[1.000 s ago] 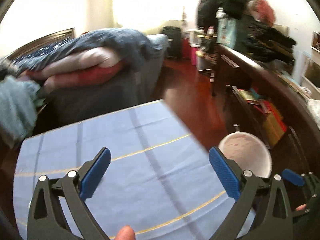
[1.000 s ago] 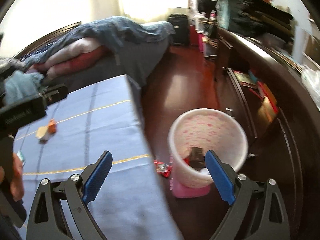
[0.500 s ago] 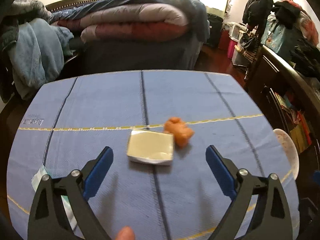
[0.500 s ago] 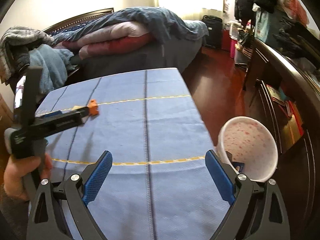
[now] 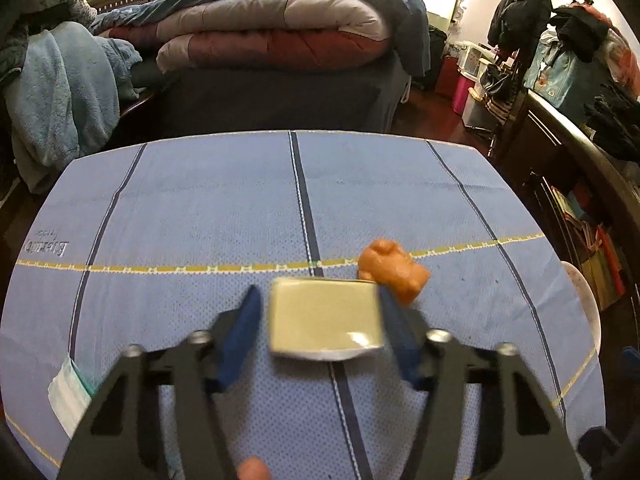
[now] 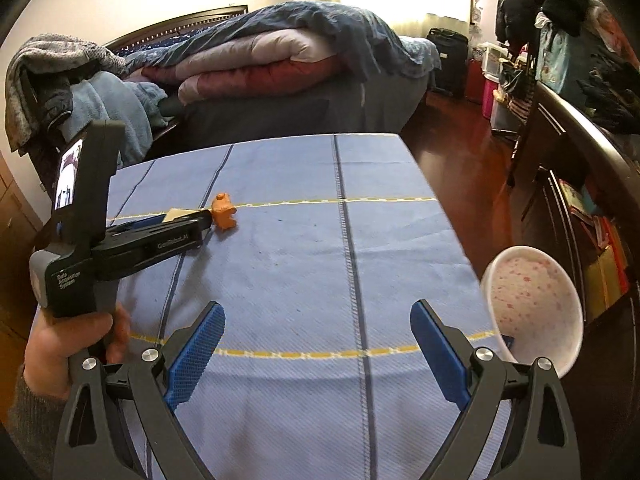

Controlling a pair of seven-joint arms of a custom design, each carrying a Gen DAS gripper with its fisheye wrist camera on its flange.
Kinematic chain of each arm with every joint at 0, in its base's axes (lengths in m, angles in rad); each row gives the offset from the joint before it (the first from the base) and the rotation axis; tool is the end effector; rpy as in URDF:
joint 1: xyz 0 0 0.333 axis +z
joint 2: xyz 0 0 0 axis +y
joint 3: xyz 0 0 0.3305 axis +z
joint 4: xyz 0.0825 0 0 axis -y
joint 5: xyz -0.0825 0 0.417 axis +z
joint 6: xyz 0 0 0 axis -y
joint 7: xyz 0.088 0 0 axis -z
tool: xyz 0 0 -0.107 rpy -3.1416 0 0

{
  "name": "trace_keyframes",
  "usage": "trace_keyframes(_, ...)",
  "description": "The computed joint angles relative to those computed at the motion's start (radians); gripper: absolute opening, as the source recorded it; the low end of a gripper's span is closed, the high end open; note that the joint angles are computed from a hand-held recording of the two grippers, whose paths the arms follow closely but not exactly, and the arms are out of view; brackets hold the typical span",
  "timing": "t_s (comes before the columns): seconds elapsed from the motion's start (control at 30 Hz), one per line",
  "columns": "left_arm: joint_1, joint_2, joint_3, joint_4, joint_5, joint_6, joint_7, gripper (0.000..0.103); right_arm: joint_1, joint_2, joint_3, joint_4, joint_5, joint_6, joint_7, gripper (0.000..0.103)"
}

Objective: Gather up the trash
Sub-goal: 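Grasp the cream square pad with the left tool while the right tool grasps the orange figurine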

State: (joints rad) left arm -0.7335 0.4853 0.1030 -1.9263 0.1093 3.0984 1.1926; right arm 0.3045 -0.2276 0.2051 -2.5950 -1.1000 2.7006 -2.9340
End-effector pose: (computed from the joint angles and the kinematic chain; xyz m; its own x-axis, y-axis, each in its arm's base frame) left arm 0.5577 -0.4269 0.3050 -0.4151 -0.9020 0.1191 -0.7365 0.2562 -0.6261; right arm 0.3890 0.2499 0.3443 -0.2843 -0.9558 -0.0751 -0.7225 0.2651 -0.6386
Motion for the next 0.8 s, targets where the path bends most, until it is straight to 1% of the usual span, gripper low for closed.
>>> trace_keyframes(0.03, 0.003, 0.001, -0.003, 0.001, -0.001, 0.0, 0.002, 0.053, -0.001, 0.013, -0.001, 0.011, -0.002, 0.005, -0.002, 0.093)
trace_keyframes(0.1, 0.027, 0.0, -0.027, -0.002, -0.011, 0.007, 0.015, 0.053, -0.003, 0.039, -0.007, 0.029, -0.008, 0.018, -0.001, 0.093)
trace_keyframes(0.2, 0.013, -0.009, -0.004, -0.017, -0.014, 0.015, 0.009, 0.053, -0.002, 0.073, -0.019, 0.059, -0.011, 0.029, -0.007, 0.093)
trace_keyframes(0.43, -0.074, -0.079, 0.131, -0.104, -0.037, 0.084, -0.042, 0.053, 0.01, 0.168, -0.047, 0.155, -0.069, 0.033, 0.011, 0.093)
trace_keyframes(0.5, -0.086, -0.1, 0.155, -0.127, -0.051, 0.098, -0.035, 0.053, 0.017, 0.214, -0.063, 0.199, -0.065, 0.045, -0.005, 0.093)
trace_keyframes(0.6, -0.134, -0.123, 0.222, -0.153, -0.072, 0.11, -0.024, 0.053, 0.032, 0.278, -0.087, 0.263, -0.076, 0.066, 0.0, 0.093)
trace_keyframes(0.63, -0.154, -0.133, 0.248, -0.166, -0.078, 0.117, -0.022, 0.053, 0.038, 0.298, -0.094, 0.283, -0.067, 0.07, -0.009, 0.092)
trace_keyframes(0.73, -0.179, -0.152, 0.283, -0.191, -0.109, 0.133, 0.003, 0.053, 0.056, 0.366, -0.119, 0.348, -0.03, 0.095, -0.047, 0.09)
trace_keyframes(0.8, -0.189, -0.162, 0.3, -0.205, -0.132, 0.139, 0.024, 0.053, 0.072, 0.406, -0.132, 0.389, 0.006, 0.088, -0.084, 0.087)
